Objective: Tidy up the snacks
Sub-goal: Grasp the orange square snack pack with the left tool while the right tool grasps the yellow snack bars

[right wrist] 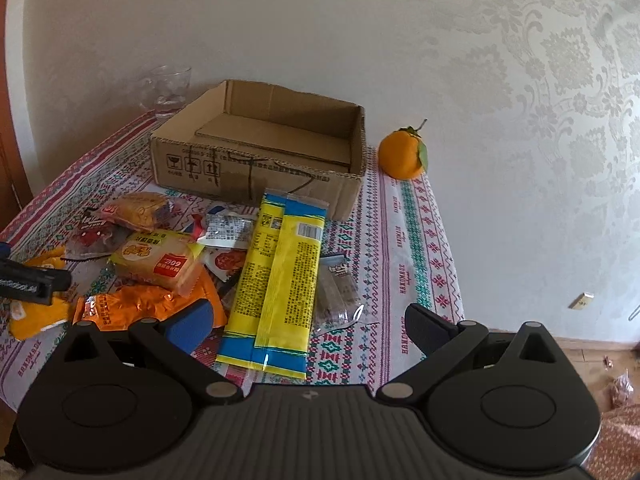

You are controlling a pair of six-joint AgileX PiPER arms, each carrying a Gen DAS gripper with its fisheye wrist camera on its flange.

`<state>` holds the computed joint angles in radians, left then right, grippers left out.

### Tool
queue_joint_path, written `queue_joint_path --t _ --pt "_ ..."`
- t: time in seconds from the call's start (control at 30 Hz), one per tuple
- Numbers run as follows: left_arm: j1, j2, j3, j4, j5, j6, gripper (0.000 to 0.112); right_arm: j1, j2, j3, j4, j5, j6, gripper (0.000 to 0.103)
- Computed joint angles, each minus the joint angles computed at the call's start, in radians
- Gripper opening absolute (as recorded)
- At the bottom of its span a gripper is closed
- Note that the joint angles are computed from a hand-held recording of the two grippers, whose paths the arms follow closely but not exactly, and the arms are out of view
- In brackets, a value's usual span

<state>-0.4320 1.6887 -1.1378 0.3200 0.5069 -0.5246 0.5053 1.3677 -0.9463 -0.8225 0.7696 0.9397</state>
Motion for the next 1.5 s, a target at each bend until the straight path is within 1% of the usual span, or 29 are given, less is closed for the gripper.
queue_joint_path --t 0.17,0.3,0.33,0.4,0.6,0.73,0.83,0.9,0.97,1.03,1.1,1.17,1.27,1.37,1.4,1.47,1.5 --pt "0.021 -0.043 0.055 -0.01 -0.007 0.043 0.102 -0.003 -0.008 0.01 0.015 -0.032 -0.036 0.103" --pt "0.018 -0.033 0.073 -0.009 -0.01 0.052 0.103 -0.013 -0.012 0.016 0.034 -0.069 -0.073 0.103" --pt "0.021 -0.04 0.09 -0.013 -0.032 0.045 0.103 -0.013 -0.012 0.017 0.037 -0.076 -0.082 0.103" --pt "0.028 -0.038 0.089 -0.044 -0.039 0.062 0.103 -0.016 -0.014 0.021 0.048 -0.097 -0.108 0.103" --pt "0.036 -0.045 0.124 -0.036 -0.102 0.07 0.103 -0.054 0.004 0.015 0.134 -0.178 -0.229 0.103" --pt "0.026 -0.05 0.147 0.028 -0.134 -0.002 0.103 -0.069 0.031 0.002 0.169 -0.216 -0.272 0.103" --pt "0.022 -0.049 0.141 0.037 -0.119 -0.019 0.103 -0.082 0.053 -0.004 0.195 -0.237 -0.293 0.103" --pt "0.017 -0.051 0.142 0.029 -0.121 -0.01 0.102 -0.091 0.073 -0.01 0.188 -0.24 -0.278 0.103" --pt "0.014 -0.054 0.154 0.034 -0.144 -0.007 0.102 -0.102 0.094 -0.012 0.166 -0.242 -0.241 0.103" --pt "0.005 -0.054 0.163 0.076 -0.159 -0.055 0.102 -0.116 0.115 -0.006 0.118 -0.263 -0.175 0.103" --pt "0.002 -0.054 0.167 0.089 -0.168 -0.067 0.102 -0.129 0.137 -0.006 0.066 -0.273 -0.1 0.103" --pt "-0.001 -0.054 0.169 0.104 -0.17 -0.085 0.102 -0.145 0.159 0.002 -0.012 -0.306 -0.004 0.103" --pt "-0.003 -0.055 0.173 0.12 -0.174 -0.101 0.102 -0.173 0.196 -0.007 -0.034 -0.348 0.036 0.096" --pt "-0.008 -0.059 0.176 0.14 -0.175 -0.116 0.1 -0.204 0.237 -0.027 0.008 -0.384 0.019 0.087" --pt "-0.014 -0.065 0.181 0.165 -0.176 -0.136 0.1 -0.209 0.248 -0.029 0.001 -0.393 0.033 0.085" --pt "-0.032 -0.075 0.193 0.26 -0.18 -0.217 0.1 -0.22 0.264 -0.031 -0.011 -0.412 0.055 0.084" --pt "-0.037 -0.079 0.196 0.276 -0.185 -0.227 0.099 -0.224 0.269 -0.033 -0.012 -0.418 0.061 0.082"
